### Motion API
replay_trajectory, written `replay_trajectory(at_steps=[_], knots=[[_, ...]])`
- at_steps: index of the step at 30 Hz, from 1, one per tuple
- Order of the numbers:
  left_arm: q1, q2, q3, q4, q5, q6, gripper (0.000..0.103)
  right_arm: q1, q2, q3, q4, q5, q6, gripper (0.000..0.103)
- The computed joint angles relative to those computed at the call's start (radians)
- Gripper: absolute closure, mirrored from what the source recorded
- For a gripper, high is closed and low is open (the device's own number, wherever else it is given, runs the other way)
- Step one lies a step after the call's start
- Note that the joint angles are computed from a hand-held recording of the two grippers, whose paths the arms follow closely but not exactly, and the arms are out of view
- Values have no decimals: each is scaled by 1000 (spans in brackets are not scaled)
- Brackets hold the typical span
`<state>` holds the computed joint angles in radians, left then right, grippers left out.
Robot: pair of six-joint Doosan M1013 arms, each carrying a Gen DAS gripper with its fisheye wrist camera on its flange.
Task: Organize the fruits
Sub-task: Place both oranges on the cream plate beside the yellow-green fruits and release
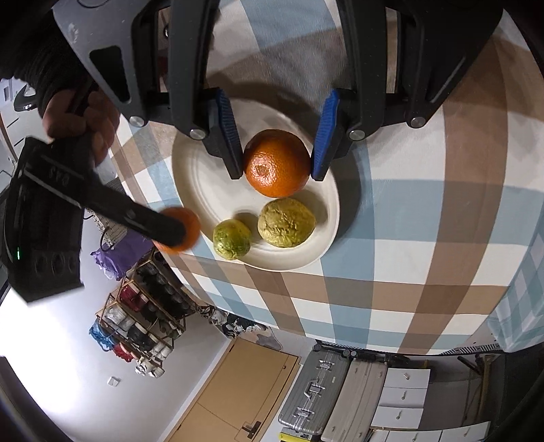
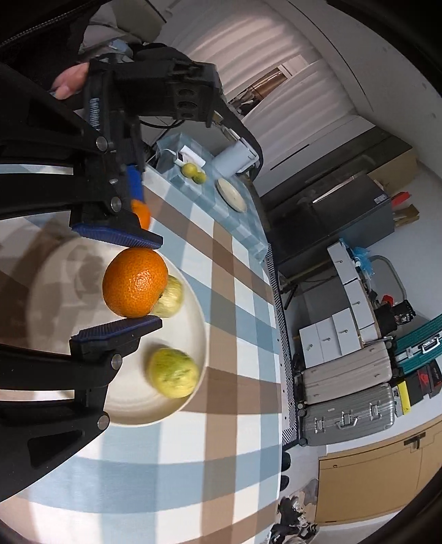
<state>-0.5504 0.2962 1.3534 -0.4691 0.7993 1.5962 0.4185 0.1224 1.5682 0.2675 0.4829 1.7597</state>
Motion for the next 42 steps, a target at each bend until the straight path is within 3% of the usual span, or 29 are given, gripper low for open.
replay_trajectory(at_steps=[4, 11, 29, 32, 35, 38, 40, 42], knots=[[-3, 28, -29, 10, 12, 3, 65, -4, 56, -73, -95, 63, 56, 62], [-4, 63, -67, 25, 36, 13, 65, -33, 121, -141, -83, 130, 79, 62], [2, 81, -74, 13, 40, 24, 65, -33, 179, -204, -108, 203, 70, 61], [0, 74, -71, 24, 29, 8, 65, -31, 178, -203, -123, 198, 86, 60], [-1, 68, -70, 37, 29, -5, 65, -33, 160, -182, -106, 157, 93, 51], [-8, 53, -62, 72, 21, -28, 63, -31, 137, -163, -95, 125, 72, 51], [-11, 40, -53, 90, 14, -47, 58, -27, 115, -145, -119, 102, 84, 49], [-15, 24, -40, 103, 2, -64, 48, -23, 87, -119, -137, 75, 106, 37]])
